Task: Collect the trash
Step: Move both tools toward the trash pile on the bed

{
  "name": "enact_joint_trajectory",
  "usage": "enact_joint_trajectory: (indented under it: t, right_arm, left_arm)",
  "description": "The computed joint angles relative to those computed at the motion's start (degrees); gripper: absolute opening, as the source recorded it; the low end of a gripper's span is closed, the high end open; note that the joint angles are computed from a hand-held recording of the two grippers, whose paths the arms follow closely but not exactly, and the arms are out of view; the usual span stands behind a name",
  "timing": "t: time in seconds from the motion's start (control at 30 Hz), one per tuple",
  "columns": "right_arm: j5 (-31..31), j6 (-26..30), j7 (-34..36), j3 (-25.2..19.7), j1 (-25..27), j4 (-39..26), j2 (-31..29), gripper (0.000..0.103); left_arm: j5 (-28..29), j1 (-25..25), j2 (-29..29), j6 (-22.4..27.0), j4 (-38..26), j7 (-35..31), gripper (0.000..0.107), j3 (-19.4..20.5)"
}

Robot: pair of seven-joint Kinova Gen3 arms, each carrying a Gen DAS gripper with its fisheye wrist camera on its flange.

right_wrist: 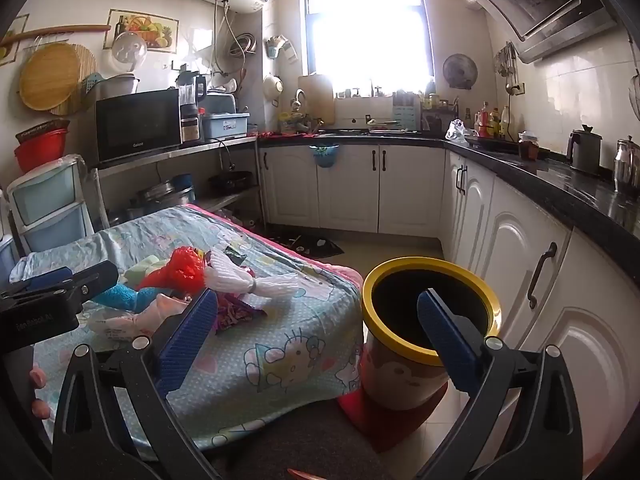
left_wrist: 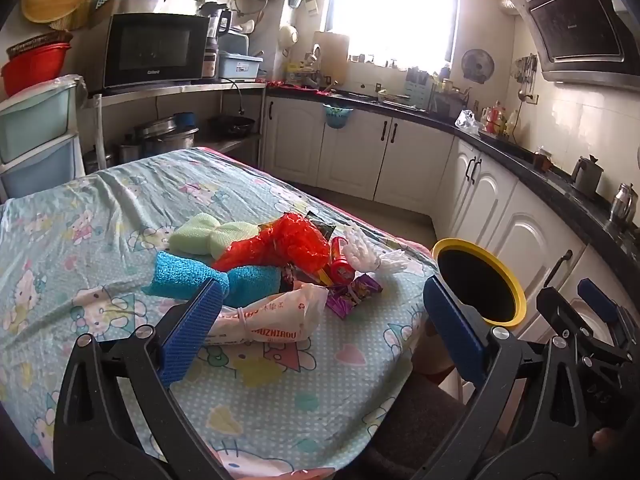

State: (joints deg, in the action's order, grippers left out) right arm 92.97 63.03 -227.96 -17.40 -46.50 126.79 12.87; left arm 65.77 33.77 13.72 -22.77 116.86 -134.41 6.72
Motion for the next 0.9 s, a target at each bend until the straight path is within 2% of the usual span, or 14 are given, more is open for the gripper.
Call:
enact_joint_trajectory:
  t: [0.6, 0.9]
  right_arm:
    - [0.16, -0.55, 1.16, 0.17, 0.37, -0.45, -0.15, 0.097]
    - [1.28, -3.68, 3.91, 0.73, 2.17, -1.29, 0.01, 0.097]
  left_arm:
    - [0.85, -0.21, -0.21, 0.23, -0.35, -1.09, 0.092, 0.02]
    - [1.71, -1.51, -0.66, 1.84, -0.75, -2.00, 0.092, -0.09]
